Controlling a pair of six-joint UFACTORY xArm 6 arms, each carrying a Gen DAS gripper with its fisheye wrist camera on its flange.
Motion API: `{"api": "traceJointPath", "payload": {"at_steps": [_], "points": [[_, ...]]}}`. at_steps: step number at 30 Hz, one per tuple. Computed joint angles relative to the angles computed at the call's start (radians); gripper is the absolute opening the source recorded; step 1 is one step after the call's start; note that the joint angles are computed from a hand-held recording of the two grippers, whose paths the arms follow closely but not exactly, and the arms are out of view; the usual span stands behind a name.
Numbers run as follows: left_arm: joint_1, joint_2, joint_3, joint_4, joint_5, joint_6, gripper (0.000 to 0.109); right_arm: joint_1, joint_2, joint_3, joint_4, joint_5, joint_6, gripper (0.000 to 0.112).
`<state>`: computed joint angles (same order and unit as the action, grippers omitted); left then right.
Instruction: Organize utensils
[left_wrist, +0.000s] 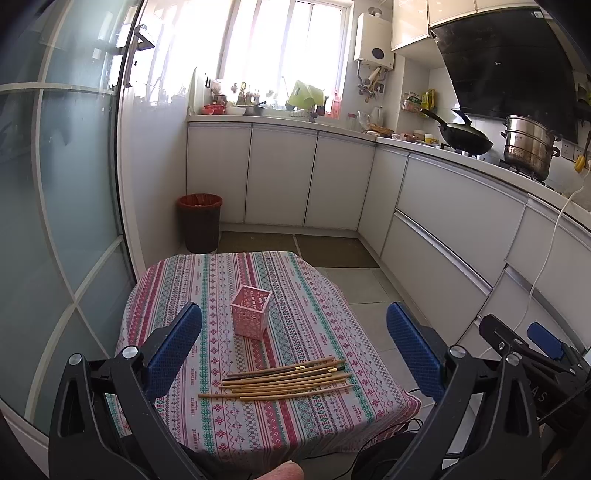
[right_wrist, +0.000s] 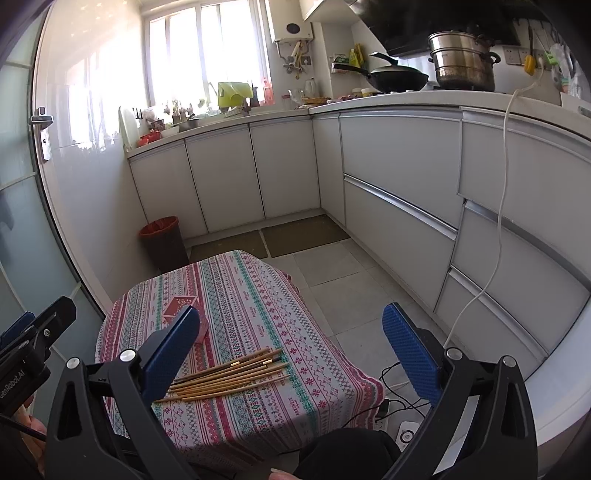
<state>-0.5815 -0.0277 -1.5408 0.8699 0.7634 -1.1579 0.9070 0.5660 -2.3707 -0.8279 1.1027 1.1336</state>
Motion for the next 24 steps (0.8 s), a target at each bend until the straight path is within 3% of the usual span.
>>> {"api": "traceJointPath", "payload": {"at_steps": [24], "points": [[0.004, -0.005, 0.011, -0.003, -0.004, -0.002, 0.096, -0.007, -0.008, 0.018, 0.017, -0.014, -0.003, 0.097]]}}
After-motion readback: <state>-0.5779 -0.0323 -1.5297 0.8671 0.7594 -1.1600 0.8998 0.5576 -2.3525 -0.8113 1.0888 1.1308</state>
